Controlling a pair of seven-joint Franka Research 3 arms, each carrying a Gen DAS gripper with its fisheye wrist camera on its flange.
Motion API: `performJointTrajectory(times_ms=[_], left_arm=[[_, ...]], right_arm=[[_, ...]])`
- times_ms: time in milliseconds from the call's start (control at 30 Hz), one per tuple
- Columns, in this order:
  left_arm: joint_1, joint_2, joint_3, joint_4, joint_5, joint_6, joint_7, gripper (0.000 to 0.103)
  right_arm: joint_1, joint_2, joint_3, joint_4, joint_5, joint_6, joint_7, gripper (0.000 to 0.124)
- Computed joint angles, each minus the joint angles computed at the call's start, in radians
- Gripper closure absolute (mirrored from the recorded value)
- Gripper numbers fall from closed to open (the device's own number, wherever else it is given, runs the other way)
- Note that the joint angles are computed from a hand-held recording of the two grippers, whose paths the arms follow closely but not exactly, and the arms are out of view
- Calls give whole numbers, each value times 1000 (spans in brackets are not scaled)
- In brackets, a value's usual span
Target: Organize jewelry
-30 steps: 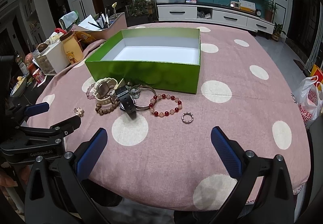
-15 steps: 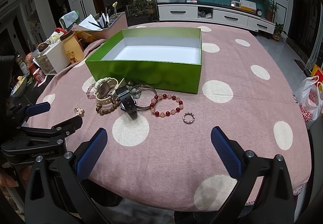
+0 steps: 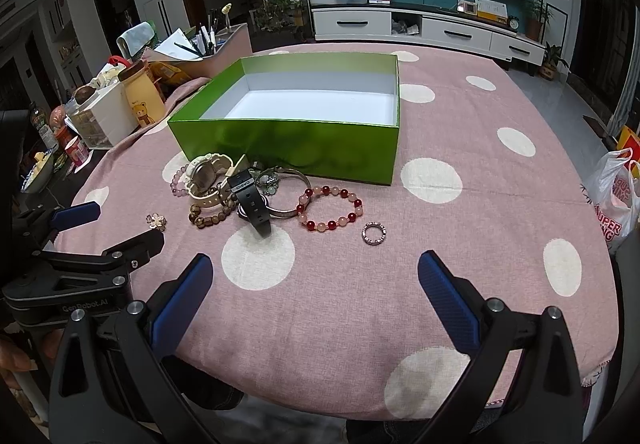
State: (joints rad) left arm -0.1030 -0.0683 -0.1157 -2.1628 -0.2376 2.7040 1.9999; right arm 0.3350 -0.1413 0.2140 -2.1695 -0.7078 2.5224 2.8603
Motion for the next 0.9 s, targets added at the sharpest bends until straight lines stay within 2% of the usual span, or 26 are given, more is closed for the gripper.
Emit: performJointTrajectory(times_ms=[900], left_arm=[[1,13,-7,8,5,1,-2,2]], right_arm=[[-1,1,-3,-2,-1,13,2,22]])
